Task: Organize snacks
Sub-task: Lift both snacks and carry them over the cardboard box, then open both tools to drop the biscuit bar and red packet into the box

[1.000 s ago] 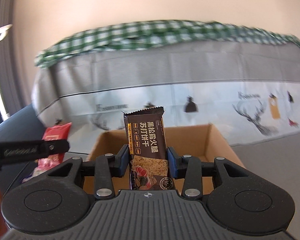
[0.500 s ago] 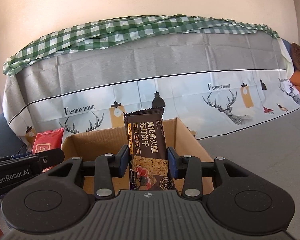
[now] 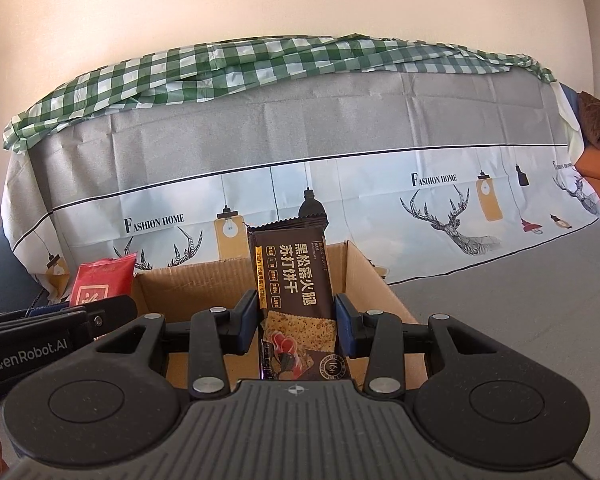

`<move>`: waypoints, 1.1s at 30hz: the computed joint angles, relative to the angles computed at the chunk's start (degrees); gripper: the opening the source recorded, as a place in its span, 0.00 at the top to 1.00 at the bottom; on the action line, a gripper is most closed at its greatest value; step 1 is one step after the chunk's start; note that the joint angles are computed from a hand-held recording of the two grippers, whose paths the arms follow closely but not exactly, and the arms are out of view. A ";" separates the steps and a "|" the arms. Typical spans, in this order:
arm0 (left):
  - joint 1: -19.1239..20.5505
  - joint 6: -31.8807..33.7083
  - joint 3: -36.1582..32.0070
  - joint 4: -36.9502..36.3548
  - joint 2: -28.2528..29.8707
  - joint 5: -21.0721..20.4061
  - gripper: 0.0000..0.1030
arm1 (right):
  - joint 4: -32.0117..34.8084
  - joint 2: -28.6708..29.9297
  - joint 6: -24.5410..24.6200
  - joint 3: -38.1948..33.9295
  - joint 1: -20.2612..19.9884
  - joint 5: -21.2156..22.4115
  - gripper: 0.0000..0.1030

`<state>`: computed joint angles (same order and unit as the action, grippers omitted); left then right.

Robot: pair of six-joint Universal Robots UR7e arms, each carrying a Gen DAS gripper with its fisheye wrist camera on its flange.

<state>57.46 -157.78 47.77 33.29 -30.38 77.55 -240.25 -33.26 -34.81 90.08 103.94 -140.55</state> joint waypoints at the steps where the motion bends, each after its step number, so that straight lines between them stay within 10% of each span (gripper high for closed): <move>1: 0.06 0.03 -0.06 0.06 -0.02 0.14 0.55 | -0.12 0.06 -0.23 -0.08 0.02 0.00 0.60; 23: 0.14 -1.75 -1.94 2.85 0.82 2.47 0.50 | -0.47 0.22 -1.42 -0.04 0.13 0.30 0.59; 33: 0.66 -2.65 -3.70 3.47 1.13 1.17 0.49 | 0.66 1.17 -1.60 -1.76 0.18 -0.91 0.33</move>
<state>58.12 -160.43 44.07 36.76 -29.25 78.73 -239.59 -32.09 -36.41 88.33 104.12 -141.46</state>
